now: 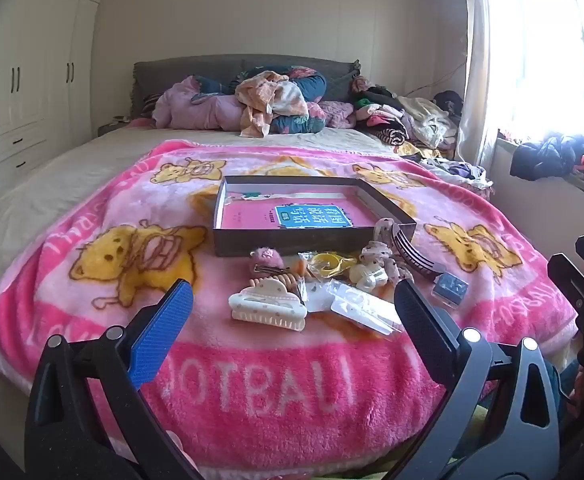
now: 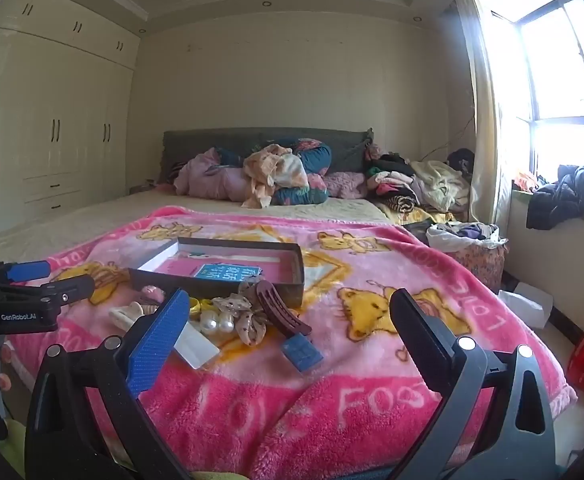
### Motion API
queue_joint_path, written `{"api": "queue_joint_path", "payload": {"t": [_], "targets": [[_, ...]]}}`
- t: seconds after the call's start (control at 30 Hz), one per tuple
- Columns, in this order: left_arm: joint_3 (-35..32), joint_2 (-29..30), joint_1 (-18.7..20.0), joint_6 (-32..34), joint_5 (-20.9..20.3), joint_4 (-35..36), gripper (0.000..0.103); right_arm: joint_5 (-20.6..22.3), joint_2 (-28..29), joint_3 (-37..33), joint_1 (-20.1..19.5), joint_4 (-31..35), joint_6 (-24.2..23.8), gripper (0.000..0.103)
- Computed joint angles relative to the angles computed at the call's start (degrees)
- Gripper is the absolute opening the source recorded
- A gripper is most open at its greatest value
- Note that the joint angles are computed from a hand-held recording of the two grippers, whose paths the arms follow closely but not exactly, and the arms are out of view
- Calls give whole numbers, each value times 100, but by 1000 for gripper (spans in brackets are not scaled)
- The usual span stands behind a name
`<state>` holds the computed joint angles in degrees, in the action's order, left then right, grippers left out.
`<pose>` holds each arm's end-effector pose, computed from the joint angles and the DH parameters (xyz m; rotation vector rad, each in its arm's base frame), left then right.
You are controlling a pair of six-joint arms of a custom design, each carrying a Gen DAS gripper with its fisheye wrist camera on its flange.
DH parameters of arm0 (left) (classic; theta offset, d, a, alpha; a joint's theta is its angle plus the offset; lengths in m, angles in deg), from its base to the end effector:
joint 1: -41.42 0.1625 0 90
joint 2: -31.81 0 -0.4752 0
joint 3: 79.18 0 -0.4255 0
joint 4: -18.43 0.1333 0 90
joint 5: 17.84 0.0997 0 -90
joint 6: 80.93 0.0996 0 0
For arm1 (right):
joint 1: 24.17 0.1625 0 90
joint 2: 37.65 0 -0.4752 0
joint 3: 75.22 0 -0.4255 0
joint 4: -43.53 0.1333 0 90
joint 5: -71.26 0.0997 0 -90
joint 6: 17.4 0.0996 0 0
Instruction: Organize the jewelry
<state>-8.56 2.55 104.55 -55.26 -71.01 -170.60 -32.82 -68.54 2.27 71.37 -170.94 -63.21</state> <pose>-0.2141 -0.8496 0.1552 0.6226 2.1881 -1.2397 0.1873 -0.8012 0.1745 0.7021 -1.9314 1.4642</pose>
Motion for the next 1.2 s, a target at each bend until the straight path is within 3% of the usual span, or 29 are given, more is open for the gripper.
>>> {"api": "queue_joint_path", "payload": {"t": [1.2], "targets": [[0, 4, 6, -9, -36, -37, 92, 5, -29, 29, 27, 22, 37, 97]]}}
